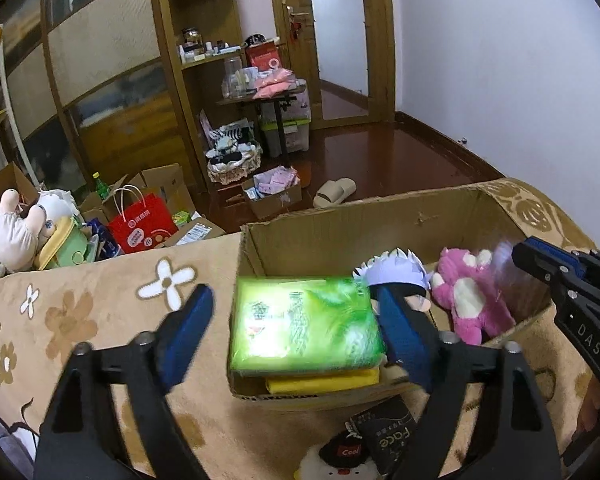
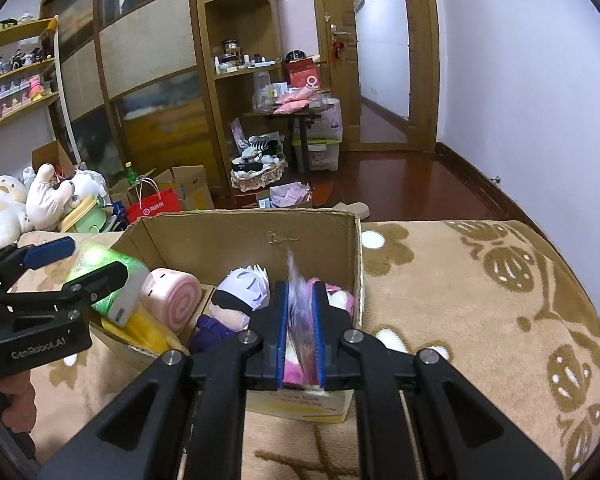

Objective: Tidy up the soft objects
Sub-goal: 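Lift the green tissue pack into the box with the left tool while the right tool lifts the clear wrapper, then release the tissue pack and clear wrapper into the box and withdraw both tools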

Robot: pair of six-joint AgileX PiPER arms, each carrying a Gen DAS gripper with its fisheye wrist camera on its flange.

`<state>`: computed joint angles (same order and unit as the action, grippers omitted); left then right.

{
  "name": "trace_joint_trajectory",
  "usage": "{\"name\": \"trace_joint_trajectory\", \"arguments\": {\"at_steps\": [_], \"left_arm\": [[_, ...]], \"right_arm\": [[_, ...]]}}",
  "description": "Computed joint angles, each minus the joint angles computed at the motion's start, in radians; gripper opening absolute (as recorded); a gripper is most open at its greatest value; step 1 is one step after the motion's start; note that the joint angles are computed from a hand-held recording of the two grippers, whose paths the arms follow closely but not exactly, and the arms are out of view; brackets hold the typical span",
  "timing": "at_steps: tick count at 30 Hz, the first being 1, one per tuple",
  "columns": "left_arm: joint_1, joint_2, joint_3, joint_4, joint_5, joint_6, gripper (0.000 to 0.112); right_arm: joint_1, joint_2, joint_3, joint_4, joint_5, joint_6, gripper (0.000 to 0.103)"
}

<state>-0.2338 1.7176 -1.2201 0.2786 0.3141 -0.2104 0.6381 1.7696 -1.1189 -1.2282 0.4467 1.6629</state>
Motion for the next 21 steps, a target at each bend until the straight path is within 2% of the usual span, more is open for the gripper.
{"name": "trace_joint_trajectory", "arguments": {"at_steps": [5, 9, 11, 14, 16, 21], "left_arm": [[0.001, -0.002, -0.002, 0.009, 0.013, -0.014, 0.090], [0.009, -0.007, -0.016, -0.038, 0.056, 0.021, 0.090], [0.014, -0.028, -0.007, -0.067, 0.061, 0.047, 0.095], [0.009, -0.066, 0.021, -0.022, 0.055, -0.001, 0.098], [0.013, -0.084, 0.033, -0.036, 0.066, 0.016, 0.098], [0.043, -0.126, 0.057, -0.077, 0.134, 0.035, 0.099]], "right_arm": [[-0.002, 0.001, -0.003, 0.011, -0.008, -0.011, 0.014], [-0.004, -0.019, 0.019, -0.004, -0.039, 0.023, 0.029], [-0.002, -0.031, 0.033, -0.031, -0.048, 0.056, 0.032], [0.011, -0.045, 0.043, -0.030, -0.040, 0.053, 0.041], [0.021, -0.055, 0.052, -0.025, -0.038, 0.053, 0.051], [0.056, -0.080, 0.078, -0.023, -0.019, 0.067, 0.068]]}}
